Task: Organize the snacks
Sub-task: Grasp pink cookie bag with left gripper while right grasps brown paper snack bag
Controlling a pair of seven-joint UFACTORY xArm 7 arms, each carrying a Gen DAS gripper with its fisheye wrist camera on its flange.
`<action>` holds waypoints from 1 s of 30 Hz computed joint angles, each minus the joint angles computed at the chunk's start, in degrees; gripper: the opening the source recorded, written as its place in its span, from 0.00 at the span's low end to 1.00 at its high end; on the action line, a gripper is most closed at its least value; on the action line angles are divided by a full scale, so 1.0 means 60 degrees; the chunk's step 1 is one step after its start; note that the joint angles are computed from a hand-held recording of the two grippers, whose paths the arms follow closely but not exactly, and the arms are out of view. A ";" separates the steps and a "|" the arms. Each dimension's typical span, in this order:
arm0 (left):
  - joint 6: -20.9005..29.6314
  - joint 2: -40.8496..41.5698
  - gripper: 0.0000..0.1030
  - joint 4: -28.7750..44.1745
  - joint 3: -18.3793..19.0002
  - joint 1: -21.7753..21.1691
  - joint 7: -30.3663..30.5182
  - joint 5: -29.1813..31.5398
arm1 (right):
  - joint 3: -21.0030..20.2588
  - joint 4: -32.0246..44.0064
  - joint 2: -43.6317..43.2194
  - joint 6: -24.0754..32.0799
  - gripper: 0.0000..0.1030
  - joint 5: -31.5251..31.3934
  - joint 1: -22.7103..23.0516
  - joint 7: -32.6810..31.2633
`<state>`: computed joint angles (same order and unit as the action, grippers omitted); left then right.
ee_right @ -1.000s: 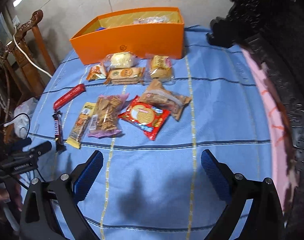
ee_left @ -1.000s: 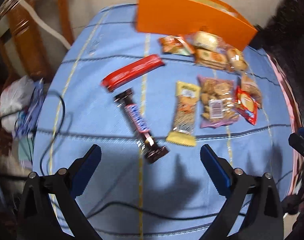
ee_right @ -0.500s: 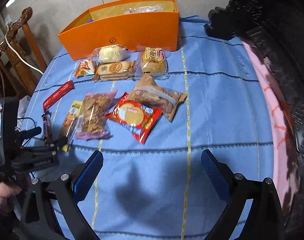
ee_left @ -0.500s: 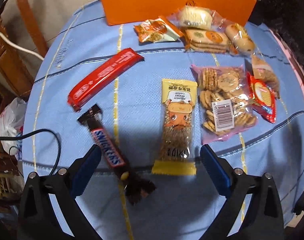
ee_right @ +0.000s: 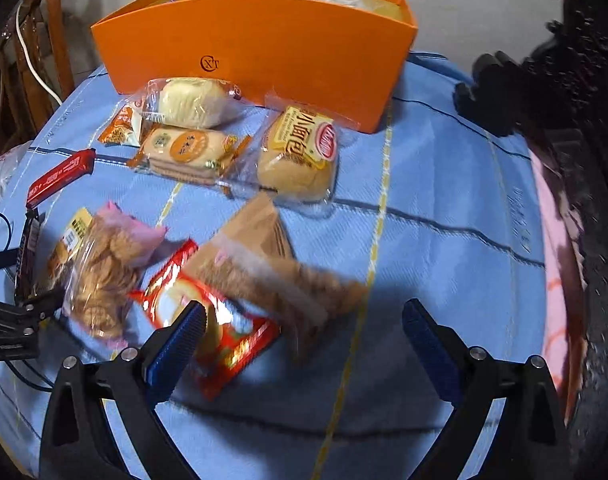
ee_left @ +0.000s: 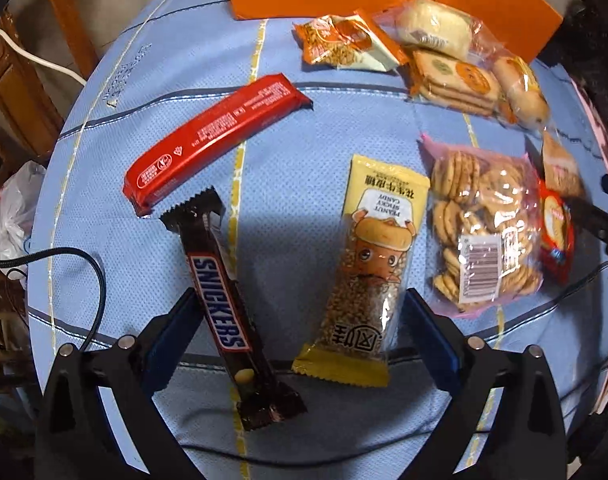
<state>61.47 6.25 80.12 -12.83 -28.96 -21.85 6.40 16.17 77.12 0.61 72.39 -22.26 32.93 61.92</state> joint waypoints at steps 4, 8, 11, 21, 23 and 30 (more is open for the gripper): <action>0.0049 0.0007 0.82 0.0177 0.0024 0.0126 0.0435 -0.0465 | -0.0169 -0.0181 0.0080 -0.0693 0.96 0.0160 -0.0169 -0.0550; 0.0150 0.0043 0.82 0.0458 0.0028 0.0132 0.0604 -0.0471 | -0.0394 -0.1128 -0.0468 -0.2261 0.83 0.1118 -0.0551 -0.0991; 0.0107 0.0069 0.82 0.0657 0.0031 0.0146 0.0793 -0.0519 | -0.0293 -0.1146 -0.0559 -0.2166 0.33 0.1438 -0.0726 -0.1239; 0.0130 0.0212 0.82 0.0938 -0.0126 -0.0196 0.0943 -0.0442 | 0.0302 -0.3483 -0.3330 -0.3707 0.28 0.2400 -0.1125 0.0802; -0.0019 0.0305 0.82 0.1057 -0.0176 -0.0293 0.0913 -0.0525 | 0.0385 -0.3600 -0.3541 -0.3667 0.28 0.2632 -0.1117 0.0788; -0.0002 0.1182 0.82 0.2015 -0.0274 -0.0597 0.1018 -0.1263 | 0.0739 -0.3538 -0.3555 -0.3792 0.28 0.2903 -0.1066 0.1082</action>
<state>61.45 13.34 92.21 -14.47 -32.54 -15.74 -1.18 20.60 55.89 -20.72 49.63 -4.84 26.54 68.42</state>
